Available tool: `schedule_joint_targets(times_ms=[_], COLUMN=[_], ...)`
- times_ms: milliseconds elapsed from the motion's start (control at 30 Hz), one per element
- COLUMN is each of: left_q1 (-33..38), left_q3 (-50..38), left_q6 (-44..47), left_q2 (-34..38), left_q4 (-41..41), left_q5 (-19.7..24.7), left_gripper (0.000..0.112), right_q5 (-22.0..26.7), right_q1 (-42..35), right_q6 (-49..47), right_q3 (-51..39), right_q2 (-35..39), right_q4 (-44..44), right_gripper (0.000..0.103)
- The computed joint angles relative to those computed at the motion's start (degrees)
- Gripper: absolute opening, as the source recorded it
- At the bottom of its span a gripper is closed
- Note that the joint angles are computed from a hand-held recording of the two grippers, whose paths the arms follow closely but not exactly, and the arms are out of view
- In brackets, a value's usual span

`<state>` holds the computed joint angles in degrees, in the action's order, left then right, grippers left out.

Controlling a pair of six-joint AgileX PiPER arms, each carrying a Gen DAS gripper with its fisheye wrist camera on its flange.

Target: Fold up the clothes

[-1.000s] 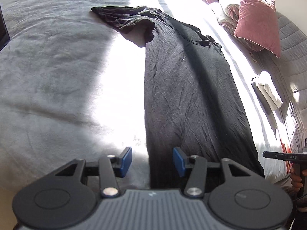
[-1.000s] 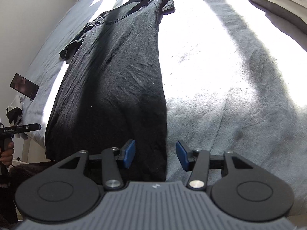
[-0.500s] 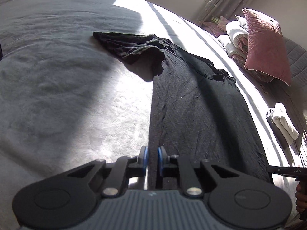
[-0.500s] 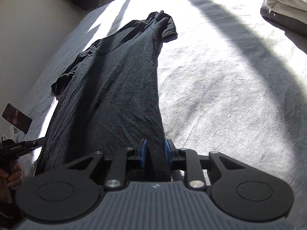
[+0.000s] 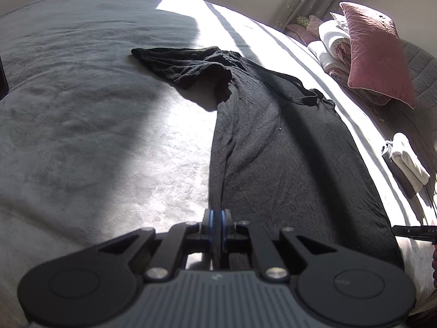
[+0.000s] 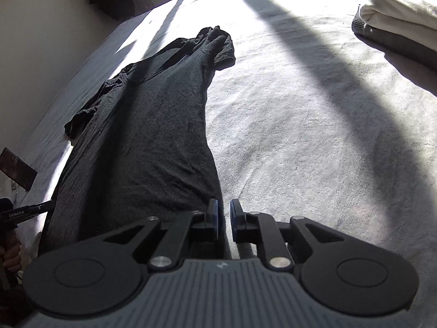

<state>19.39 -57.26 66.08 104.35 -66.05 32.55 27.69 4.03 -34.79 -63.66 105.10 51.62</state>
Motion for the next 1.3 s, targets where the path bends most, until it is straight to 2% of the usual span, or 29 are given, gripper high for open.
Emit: schedule_joint_targets(times_ms=[167,300,367,433,500,533,567,667,733,833,900,933,967,1033,1100,1133,1200,1300], left_q1=[6.1,10.0,10.2,9.4,8.4,8.3,8.0,7.4,7.0,4.6,3.1,2.4,1.9,2.3,3.7,5.0,7.2,9.6], left_q3=[-2.3,-6.8,-6.9,-5.8,-4.4,-3.5,-2.5,0.4,0.8,-0.9,-3.1,-4.2,-4.2,-3.2,-1.5,-0.5,1.4,4.5], left_q6=[-0.3,-3.3,-3.0,-1.9,-2.2,-2.4,-2.6,-2.0,-2.1,-5.9,-11.8,-14.6,-16.4,-17.0,-16.3,-15.8,-15.9,-15.8], left_q2=[2.6,6.7,6.9,5.6,4.1,3.5,2.4,-1.1,-2.1,-2.4,-2.9,-3.2,-4.5,-6.8,-8.9,-9.6,-10.0,-9.6], left_q4=[4.2,8.6,9.6,10.4,11.4,11.2,10.9,11.2,12.8,17.7,22.8,25.3,27.4,28.6,28.7,28.0,26.4,24.4], left_q5=[13.1,25.0,26.8,25.5,22.9,21.7,20.0,15.1,13.8,12.7,13.8,14.5,14.8,16.2,18.1,19.9,22.9,23.9], left_gripper=[0.014,0.019,0.018,0.014,0.002,0.002,0.002,0.001,0.001,0.003,0.006,0.010,0.014,0.030,0.032,0.033,0.033,0.034], right_q5=[10.3,15.8,17.2,18.0,16.2,14.4,12.4,7.6,6.1,8.1,9.4,9.6,9.6,10.3,11.1,11.0,11.0,11.1], right_q1=[-4.6,-7.9,-8.4,-8.2,-6.8,-5.7,-4.5,-2.1,-2.2,-3.5,-3.0,-2.5,-1.9,-1.4,-1.0,-0.4,0.8,2.7], right_q6=[-6.1,-9.5,-10.2,-10.7,-10.7,-10.5,-10.0,-5.1,-0.2,2.2,4.6,5.8,7.0,5.7,3.5,2.8,1.6,1.0], right_q3=[1.8,3.6,4.1,4.2,5.0,5.5,5.9,6.8,6.7,4.3,2.6,2.4,2.4,3.4,5.5,6.7,9.3,12.5], right_q2=[-0.8,-1.3,-1.4,-1.6,-2.4,-3.0,-3.7,-5.7,-6.3,-5.3,-5.2,-6.0,-7.2,-10.2,-13.8,-15.7,-18.9,-22.6], right_q4=[4.4,6.5,6.7,6.3,5.8,4.7,3.0,-2.9,-7.2,-8.4,-9.9,-11.1,-12.6,-12.5,-12.0,-12.5,-13.7,-15.9], right_gripper=[0.016,0.016,0.016,0.018,0.017,0.014,0.002,0.001,0.001,0.002,0.009,0.017,0.017,0.019,0.038,0.051,0.052,0.052])
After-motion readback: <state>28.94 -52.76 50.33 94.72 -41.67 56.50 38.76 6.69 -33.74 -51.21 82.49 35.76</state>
